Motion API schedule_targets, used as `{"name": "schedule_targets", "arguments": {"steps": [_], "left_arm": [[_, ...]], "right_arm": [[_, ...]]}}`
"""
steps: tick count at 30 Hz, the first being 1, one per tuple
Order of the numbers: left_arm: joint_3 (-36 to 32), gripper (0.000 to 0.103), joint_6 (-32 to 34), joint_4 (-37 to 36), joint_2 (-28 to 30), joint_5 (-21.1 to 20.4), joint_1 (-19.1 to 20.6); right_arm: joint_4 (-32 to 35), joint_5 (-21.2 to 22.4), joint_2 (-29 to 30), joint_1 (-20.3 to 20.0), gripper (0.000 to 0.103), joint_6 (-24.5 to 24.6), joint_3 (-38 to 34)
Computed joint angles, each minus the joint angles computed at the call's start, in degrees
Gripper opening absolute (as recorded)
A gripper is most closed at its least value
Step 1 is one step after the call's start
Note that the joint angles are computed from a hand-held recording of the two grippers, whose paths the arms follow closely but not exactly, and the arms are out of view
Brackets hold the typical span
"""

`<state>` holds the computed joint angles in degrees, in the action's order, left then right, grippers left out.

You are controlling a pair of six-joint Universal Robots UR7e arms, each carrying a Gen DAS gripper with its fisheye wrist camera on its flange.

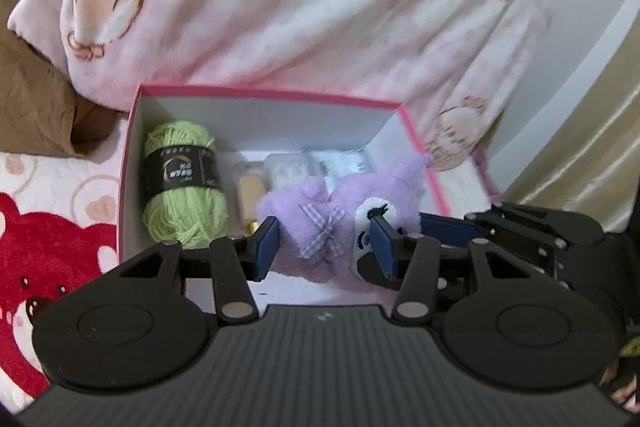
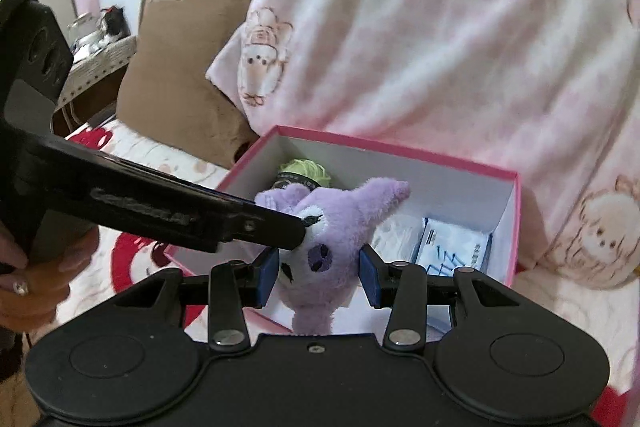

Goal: Organize objects
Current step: 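Carry the purple plush toy with the left tool into the pink box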

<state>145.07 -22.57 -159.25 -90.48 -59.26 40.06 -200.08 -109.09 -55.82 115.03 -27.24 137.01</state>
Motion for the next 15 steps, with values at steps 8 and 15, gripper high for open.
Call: {"name": "schedule_targets", "arguments": {"steps": [8,15], "left_arm": [[-0.01,0.047,2.55,-5.57,5.31,-2.87,5.6],[-1.79,0.047,2.09,-6.73,9.44,-5.09,9.23]], "right_arm": [[3.4,2.38,2.2,-4.72,0.048,0.04,-1.41],[14.12,7.09,0.62,-10.09,0.048,4.71,-4.18]]}}
